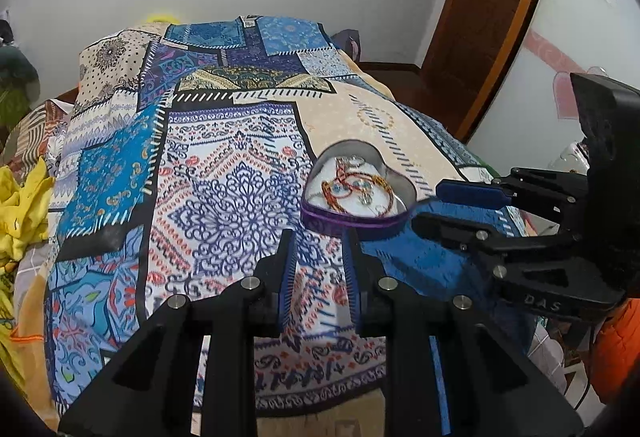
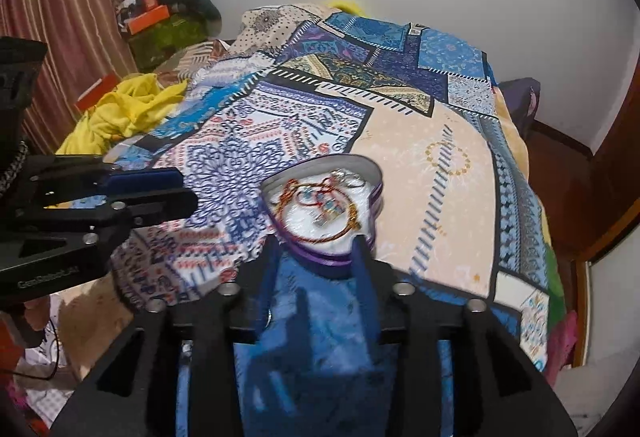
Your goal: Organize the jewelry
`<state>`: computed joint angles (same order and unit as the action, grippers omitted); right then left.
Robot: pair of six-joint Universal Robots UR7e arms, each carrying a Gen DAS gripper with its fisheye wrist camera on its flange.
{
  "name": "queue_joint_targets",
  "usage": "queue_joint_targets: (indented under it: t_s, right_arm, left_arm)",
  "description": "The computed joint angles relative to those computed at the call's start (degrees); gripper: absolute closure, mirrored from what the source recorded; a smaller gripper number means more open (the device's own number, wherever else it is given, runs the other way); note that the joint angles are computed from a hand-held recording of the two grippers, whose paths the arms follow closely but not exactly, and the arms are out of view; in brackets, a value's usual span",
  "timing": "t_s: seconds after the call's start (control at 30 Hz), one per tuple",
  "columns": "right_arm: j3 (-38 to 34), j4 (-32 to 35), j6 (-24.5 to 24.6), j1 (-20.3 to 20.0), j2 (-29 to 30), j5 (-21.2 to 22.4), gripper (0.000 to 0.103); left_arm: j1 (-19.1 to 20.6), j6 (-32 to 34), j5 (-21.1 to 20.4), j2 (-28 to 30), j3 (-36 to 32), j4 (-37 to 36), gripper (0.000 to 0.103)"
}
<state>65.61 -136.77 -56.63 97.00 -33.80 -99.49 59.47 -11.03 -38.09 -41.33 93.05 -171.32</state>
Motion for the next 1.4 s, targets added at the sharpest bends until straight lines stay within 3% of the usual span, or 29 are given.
queue_joint_targets:
  t_s: [0.23,0.43,0.57,0.73,0.8,0.87,1.4]
  right_arm:
    - [4.41,-0.55,0.35,-0.46,-1.26,-1.11,0.067]
    - [5.05,0.51,1.82,-0.59,0.09,-5.32,0.067]
    - [8.98,-7.17,-1.41,-0.95,-0.52,-4.41,0.067]
    - [9.32,-7.51,-1.30,-1.41,-0.93,-3.13,0.068]
    - [9.31,-6.81,-1.14,-1.66,-1.11,-2.44,0.073]
    - [8.85,-5.69,-0.27,-1.86,-1.04,-1.69,0.086]
    - [5.04,-3.80,4.38,-3.02,-1.00,1.74,0.086]
  left_arm:
    - [-0.47,-2.66,-0.34,-1.10,2.99,1.71,0.081]
    - [-0.36,-5.59,-0.77,-2.17,5.16,3.35,0.081]
    - [-0.25,-6.29,-0.91,-2.48,5.85,3.64,0.081]
    - [0.02,-6.13,-1.38,-2.27,5.48,3.53,0.081]
    - [0.18,-5.86,-1.86,-1.95,5.06,3.68,0.081]
    - [0.44,-5.60,-2.49,-1.57,4.47,4.04,0.081]
    - [3.31,-3.57,-6.04,3.59,-4.27,10.30,0.081]
